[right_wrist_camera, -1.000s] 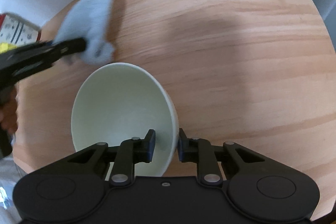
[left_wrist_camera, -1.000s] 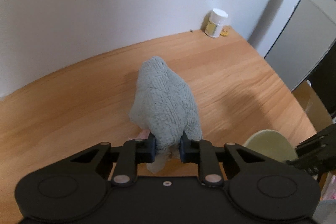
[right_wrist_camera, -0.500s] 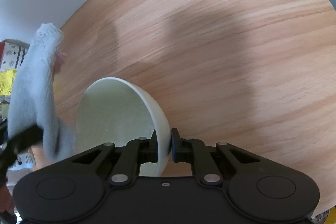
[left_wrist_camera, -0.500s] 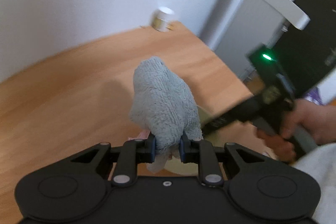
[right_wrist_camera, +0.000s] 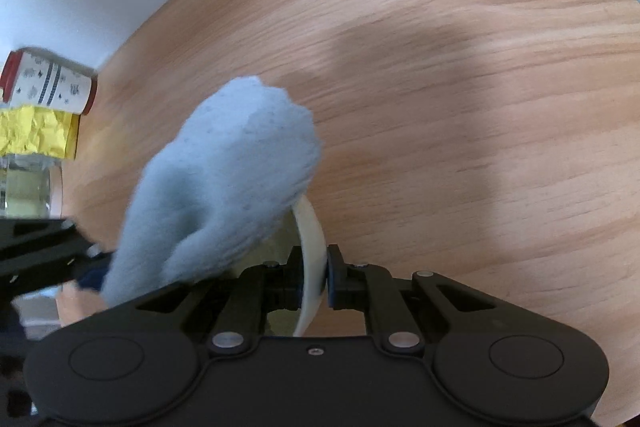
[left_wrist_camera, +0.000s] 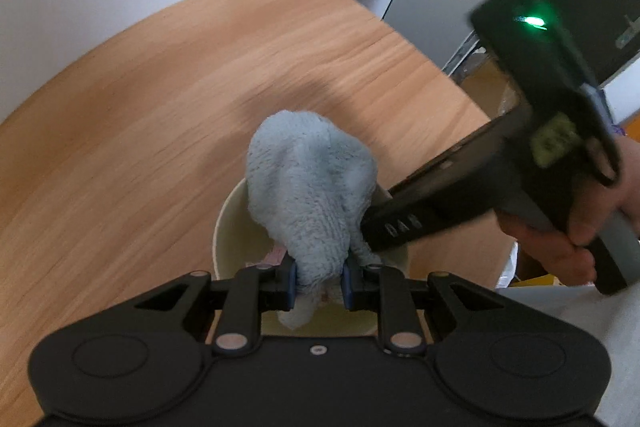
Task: Clean bowl
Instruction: 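Lift the blue-grey towel with the left tool and lower it into the bowl, then wipe the towel around inside the bowl with the left tool while the right tool holds the rim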
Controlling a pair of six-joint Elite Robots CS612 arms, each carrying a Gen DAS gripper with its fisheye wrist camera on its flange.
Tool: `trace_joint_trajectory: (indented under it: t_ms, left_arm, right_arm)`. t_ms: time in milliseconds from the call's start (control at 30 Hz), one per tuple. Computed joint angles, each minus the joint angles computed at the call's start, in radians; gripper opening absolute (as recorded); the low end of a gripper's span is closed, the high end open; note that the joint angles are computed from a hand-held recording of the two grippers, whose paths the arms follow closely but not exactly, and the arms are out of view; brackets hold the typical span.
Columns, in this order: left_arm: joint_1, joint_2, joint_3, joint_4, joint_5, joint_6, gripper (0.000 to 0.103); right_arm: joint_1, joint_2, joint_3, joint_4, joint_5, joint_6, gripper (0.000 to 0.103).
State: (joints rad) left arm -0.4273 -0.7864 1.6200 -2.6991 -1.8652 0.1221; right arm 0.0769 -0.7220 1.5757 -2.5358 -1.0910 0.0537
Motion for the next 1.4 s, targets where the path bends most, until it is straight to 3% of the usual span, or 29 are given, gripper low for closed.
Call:
trace_joint_trajectory:
  t_ms: [233,500,667,767,867,1000,1100,1167,1300,1400]
  left_arm:
    - [-0.006,0.035,-0.058,0.103,0.008,-0.030,0.019]
    - [-0.019,0.037,-0.054,0.095,0.061,-0.017,0.020]
    - [-0.013,0.031,-0.067,0.133,0.079,-0.067,0.020]
    - [-0.014,0.030,-0.066,0.122,0.077,-0.084,0.023]
    - [-0.016,0.023,-0.062,0.119,0.075,-0.095,0.031]
    - [-0.031,-0.011,-0.034,0.113,0.143,-0.063,0.038]
    - [-0.031,-0.032,-0.016,0.085,0.137,-0.058,0.049]
    - [-0.026,-0.044,-0.008,0.063,0.119,-0.066,0.051]
    - [-0.032,-0.038,-0.008,0.000,0.138,-0.045,0.049]
    - [-0.021,-0.017,-0.019,-0.042,0.075,-0.057,0.017]
  right_arm:
    - [0.000,-0.004,0.005,0.002,0.012,-0.057,0.013]
    - [-0.001,0.011,0.000,-0.010,0.008,-0.129,0.014]
    - [0.002,0.017,-0.017,0.021,0.000,-0.173,0.015]
    - [0.026,0.014,-0.035,0.038,-0.067,-0.228,0.024]
    - [0.023,-0.002,-0.021,0.021,-0.064,-0.259,0.027]
    - [0.007,-0.015,-0.009,0.014,-0.028,-0.261,0.036]
    - [-0.003,-0.015,-0.006,-0.001,-0.020,-0.242,0.037]
    - [-0.007,-0.013,-0.003,-0.019,-0.013,-0.244,0.037]
    - [-0.010,-0.005,-0.005,-0.031,0.005,-0.249,0.035]
    - [-0.008,0.000,-0.012,-0.020,0.008,-0.262,0.035]
